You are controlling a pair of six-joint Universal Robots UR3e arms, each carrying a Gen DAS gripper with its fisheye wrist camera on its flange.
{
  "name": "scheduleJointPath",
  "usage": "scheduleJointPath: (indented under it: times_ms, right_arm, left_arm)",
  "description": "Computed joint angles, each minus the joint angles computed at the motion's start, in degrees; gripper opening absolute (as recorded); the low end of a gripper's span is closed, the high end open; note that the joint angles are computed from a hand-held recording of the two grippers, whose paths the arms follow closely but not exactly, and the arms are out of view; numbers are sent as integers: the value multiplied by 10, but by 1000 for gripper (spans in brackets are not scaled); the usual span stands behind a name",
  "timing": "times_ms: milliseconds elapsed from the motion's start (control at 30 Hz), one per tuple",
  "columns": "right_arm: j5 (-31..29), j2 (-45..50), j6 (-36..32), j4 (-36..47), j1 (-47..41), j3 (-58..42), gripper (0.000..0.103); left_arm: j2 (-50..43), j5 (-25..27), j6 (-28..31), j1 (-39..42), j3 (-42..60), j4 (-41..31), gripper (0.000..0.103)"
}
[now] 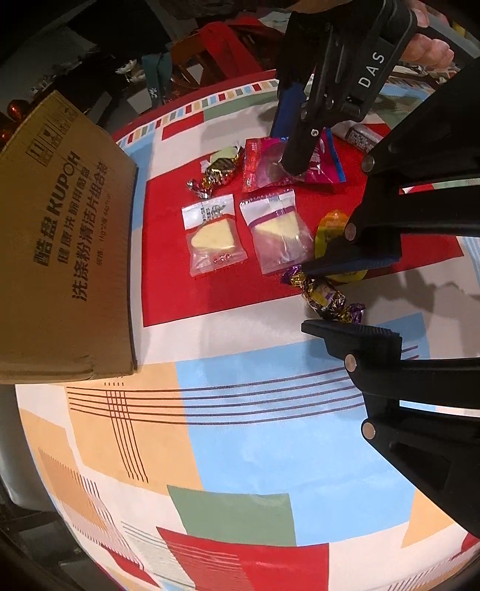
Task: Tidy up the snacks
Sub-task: 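Grasp the purple-wrapped candy with left tool while right tool grasps pink candy bag, then carry purple candy and pink bag into the box and open both tools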
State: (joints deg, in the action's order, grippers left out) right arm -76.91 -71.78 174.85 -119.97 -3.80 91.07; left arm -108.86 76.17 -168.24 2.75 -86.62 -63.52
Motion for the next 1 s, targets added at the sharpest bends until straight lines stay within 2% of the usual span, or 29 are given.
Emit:
scheduleJointPath:
  times_ms: [467,700,1000]
  right_arm:
    - [26,-78,-57,41,-31,-4,32]
    - [37,-90,-68,69,-43,-51,32]
    - [61,-95,-81,77,-55,-95,32]
  left_arm:
    - [68,-5,-1,-6,-2,0,24]
    - [60,0,-3,-22,64,-23,24]
    - [42,-20,-16,-25,148,-48,24]
